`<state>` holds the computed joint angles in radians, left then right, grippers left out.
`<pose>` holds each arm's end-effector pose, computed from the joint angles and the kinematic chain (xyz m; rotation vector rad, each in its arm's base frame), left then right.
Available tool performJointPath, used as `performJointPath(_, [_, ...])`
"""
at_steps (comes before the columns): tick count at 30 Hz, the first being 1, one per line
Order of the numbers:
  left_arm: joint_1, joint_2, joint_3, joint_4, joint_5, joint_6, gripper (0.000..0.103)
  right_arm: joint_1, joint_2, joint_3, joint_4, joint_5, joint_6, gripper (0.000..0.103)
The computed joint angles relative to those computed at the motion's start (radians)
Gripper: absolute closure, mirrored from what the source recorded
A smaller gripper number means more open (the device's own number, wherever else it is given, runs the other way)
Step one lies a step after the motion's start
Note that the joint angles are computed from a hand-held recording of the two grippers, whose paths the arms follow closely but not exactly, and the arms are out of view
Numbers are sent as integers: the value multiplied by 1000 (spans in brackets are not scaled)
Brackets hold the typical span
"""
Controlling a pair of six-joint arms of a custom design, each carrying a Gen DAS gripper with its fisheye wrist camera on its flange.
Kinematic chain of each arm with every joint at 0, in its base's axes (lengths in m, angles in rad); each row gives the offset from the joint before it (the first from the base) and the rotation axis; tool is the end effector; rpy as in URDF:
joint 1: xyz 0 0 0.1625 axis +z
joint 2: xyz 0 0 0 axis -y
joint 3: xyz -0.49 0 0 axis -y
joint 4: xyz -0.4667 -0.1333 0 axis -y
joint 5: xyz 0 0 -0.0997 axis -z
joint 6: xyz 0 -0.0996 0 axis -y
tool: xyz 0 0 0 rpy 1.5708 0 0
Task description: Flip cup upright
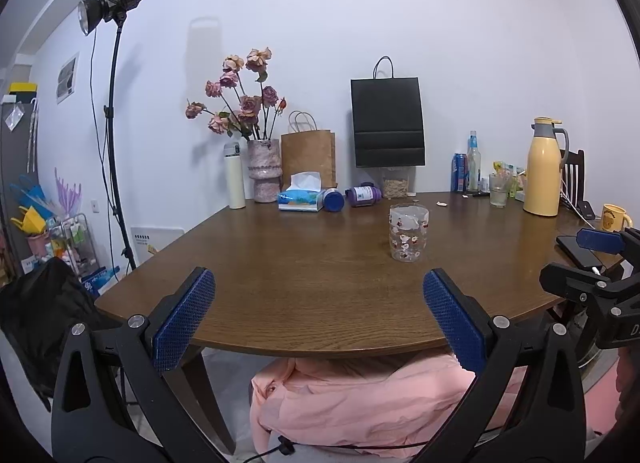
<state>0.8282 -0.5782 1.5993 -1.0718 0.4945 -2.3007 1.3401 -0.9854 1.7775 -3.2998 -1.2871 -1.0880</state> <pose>-0.3149 -0.6699 -0.0648 0.4078 1.7337 -1.5406 -0.0111 -0.7520 0.2624 1.2054 -2.2023 1.2206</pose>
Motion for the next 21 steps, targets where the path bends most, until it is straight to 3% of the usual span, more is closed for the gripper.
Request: performJointPath(21, [-2,1,3,-15,9,12,0,0,-4,6,-12,8,-1,0])
